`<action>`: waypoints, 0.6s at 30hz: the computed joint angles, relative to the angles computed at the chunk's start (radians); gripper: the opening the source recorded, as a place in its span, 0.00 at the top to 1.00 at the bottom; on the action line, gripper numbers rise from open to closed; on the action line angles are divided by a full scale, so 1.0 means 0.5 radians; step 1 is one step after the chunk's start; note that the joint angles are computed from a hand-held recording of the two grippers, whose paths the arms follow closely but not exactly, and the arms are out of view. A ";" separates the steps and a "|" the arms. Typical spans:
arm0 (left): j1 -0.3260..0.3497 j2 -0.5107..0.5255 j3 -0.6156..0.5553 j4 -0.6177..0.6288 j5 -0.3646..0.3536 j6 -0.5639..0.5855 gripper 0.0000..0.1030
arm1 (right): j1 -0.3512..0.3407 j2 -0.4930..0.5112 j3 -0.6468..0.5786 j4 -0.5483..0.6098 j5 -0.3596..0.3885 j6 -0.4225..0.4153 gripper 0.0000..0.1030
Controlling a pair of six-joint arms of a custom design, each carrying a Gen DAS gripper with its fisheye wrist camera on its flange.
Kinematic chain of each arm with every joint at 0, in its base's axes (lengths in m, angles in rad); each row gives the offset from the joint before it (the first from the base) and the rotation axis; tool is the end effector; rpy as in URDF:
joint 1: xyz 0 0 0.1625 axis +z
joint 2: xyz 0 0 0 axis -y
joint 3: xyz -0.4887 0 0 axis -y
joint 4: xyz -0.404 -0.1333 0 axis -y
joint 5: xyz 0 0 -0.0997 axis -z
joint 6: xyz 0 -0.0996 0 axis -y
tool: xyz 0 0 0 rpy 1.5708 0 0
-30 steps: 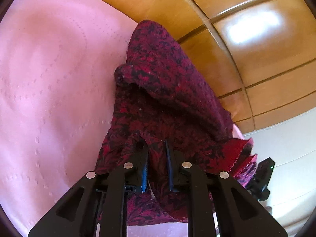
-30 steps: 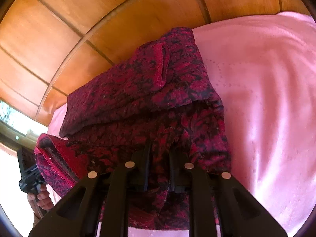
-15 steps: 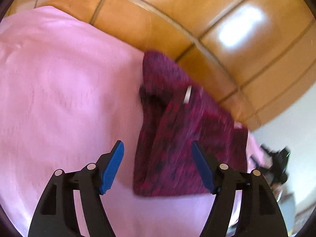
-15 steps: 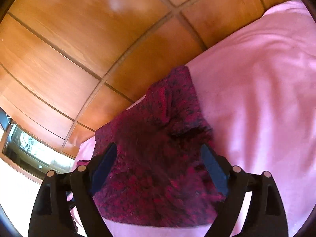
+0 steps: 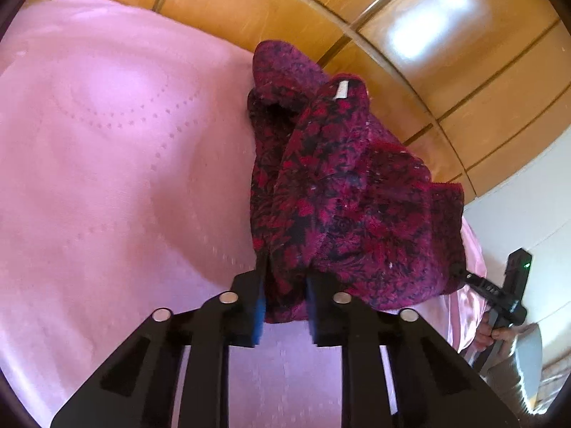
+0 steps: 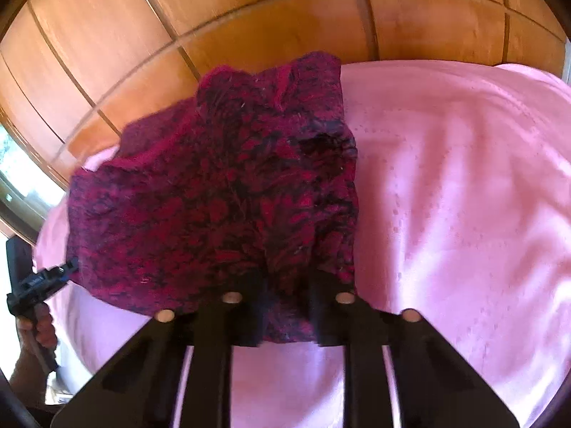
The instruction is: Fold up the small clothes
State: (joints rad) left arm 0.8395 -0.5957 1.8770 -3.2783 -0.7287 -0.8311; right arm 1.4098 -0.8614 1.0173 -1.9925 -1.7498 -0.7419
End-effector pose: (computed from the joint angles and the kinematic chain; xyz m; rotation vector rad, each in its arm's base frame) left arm -0.2716 -0.6136 0.0303 -0.3763 2.5504 -1.2034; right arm -0.0205 -0.8470 0.4022 0.7852 -2.7467 0.2318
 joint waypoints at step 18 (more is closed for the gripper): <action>-0.335 -0.101 0.345 0.276 -0.068 -0.632 0.84 | -0.086 -0.461 0.344 0.395 -0.032 -0.046 0.89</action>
